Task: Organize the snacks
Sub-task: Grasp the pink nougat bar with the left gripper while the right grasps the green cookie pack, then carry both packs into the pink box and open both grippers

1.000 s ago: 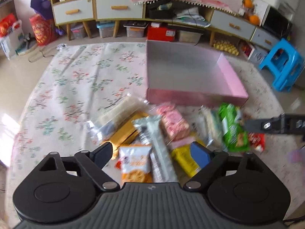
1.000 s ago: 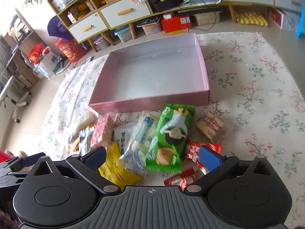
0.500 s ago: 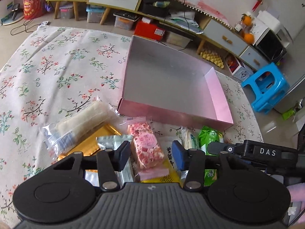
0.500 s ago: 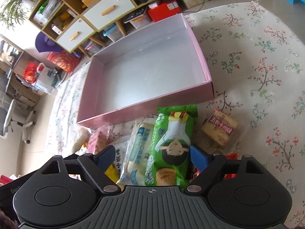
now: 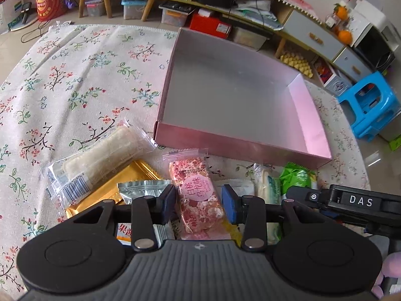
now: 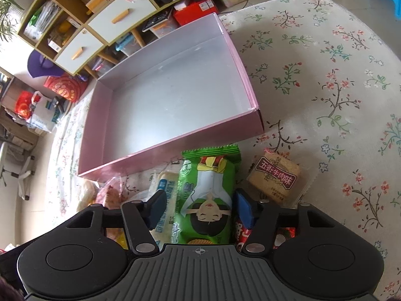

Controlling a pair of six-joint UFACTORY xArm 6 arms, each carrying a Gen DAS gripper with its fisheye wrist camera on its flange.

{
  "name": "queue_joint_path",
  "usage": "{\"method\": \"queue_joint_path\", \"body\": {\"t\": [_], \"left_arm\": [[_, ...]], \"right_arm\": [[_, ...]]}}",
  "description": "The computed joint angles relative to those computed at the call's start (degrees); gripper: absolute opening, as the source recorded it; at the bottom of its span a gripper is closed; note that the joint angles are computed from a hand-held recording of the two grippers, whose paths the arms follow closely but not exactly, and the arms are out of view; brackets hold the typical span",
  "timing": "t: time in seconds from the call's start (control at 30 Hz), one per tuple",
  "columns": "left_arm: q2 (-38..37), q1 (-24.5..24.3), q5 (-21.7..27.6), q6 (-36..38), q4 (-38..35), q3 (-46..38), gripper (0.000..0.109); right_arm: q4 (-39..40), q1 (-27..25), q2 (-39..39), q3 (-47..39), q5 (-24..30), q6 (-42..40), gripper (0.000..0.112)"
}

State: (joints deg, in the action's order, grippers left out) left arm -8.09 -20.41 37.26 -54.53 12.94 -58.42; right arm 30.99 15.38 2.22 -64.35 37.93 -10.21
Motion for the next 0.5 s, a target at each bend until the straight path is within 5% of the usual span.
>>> {"method": "queue_joint_path", "body": {"t": [0.17,0.5], "left_arm": [[0.1,0.9,-0.8,-1.5,-3.6,0.9,0.035],[-3.9,0.0,-2.2,-6.0,0.6,3.4,0.03]], "right_arm": [[-2.6,0.7,-0.2,0.8,-2.0,1.9,0.047],[1.3,-0.5,-1.6,1.3,-1.1,1.1,0.046]]}}
